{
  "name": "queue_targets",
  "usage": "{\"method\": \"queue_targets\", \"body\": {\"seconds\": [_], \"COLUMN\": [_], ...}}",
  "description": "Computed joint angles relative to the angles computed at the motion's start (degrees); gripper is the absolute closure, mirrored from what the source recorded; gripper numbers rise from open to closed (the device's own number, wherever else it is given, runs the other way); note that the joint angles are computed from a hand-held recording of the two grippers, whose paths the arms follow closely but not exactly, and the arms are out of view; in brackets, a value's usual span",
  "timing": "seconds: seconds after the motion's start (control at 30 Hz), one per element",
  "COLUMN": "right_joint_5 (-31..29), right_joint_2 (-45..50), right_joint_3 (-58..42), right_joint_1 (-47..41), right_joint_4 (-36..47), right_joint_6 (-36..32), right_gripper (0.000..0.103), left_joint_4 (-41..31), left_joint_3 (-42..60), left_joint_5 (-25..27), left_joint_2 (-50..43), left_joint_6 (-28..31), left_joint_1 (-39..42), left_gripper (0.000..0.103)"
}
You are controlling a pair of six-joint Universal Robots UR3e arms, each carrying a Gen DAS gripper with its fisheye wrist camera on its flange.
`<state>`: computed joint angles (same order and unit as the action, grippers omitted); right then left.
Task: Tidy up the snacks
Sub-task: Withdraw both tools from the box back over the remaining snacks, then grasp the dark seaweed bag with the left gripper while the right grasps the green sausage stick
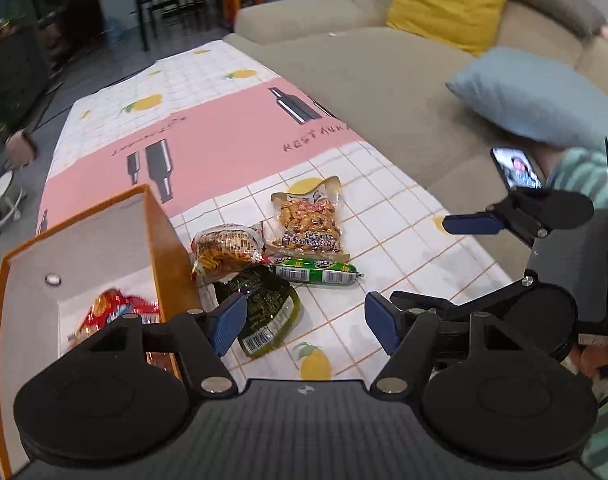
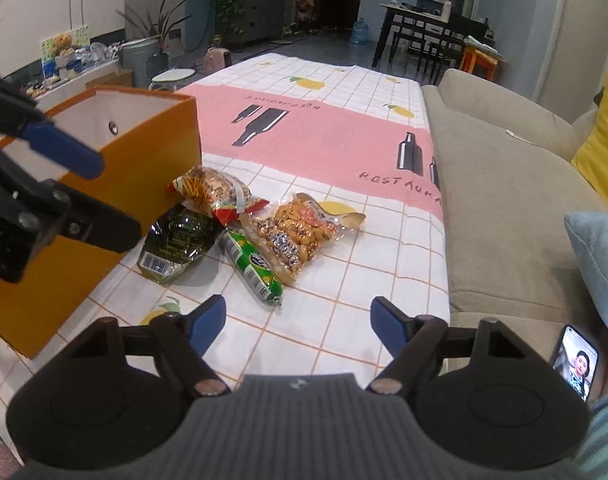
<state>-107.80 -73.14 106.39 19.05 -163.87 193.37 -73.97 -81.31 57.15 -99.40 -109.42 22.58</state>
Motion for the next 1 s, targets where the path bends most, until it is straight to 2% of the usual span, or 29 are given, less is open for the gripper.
{"method": "queue_targets", "body": {"seconds": [0.1,0.3,0.47,0.53,0.6,0.73,0.83,1.0], "right_joint_5": [1.29,4.64,7.73,8.60,9.23,11.37,12.28,12.89], "right_joint_2": [2.19,6.58,9.87,11.39,12.99,16.03,17.86,17.39], "right_joint_3": [-1.22,-4.72,-7.70,-9.43,-11.68,-14.63,-16.06,-15.58], "right_joint_1": [-0.54,-1.72,-3.16,-3.68,-4.09,-5.23,-5.90,-6.39], "right_joint_4": [-0.67,-1.20,-1.91,-1.65,-0.28,0.79,1.38,2.49], "right_joint_6": [-2.13,-7.02,-11.33,-12.47,-13.61,-15.57,-16.12,-15.22], "right_gripper": [0.036,0.038,0.039,0.043,0.052,0.062,0.078,0.081], "left_joint_4": [0.23,-1.39,0.09,0.57,0.06,-3.76,-0.69,1.99], "left_joint_3": [2.65,9.55,13.15,14.20,16.25,22.47,22.77,24.64], "left_joint_5": [1.04,3.69,7.40,8.53,9.69,11.94,15.73,23.95], "left_joint_2": [-2.65,-8.33,-12.35,-13.53,-15.18,-18.94,-20.19,-23.51], "left_joint_6": [2.51,7.52,9.18,9.13,8.29,4.17,-0.44,-5.51], "left_joint_1": [-1.49,-3.92,-6.38,-7.17,-8.05,-9.82,-12.22,-16.67], "left_gripper": [0.023,0.023,0.023,0.023,0.024,0.027,0.028,0.034]}}
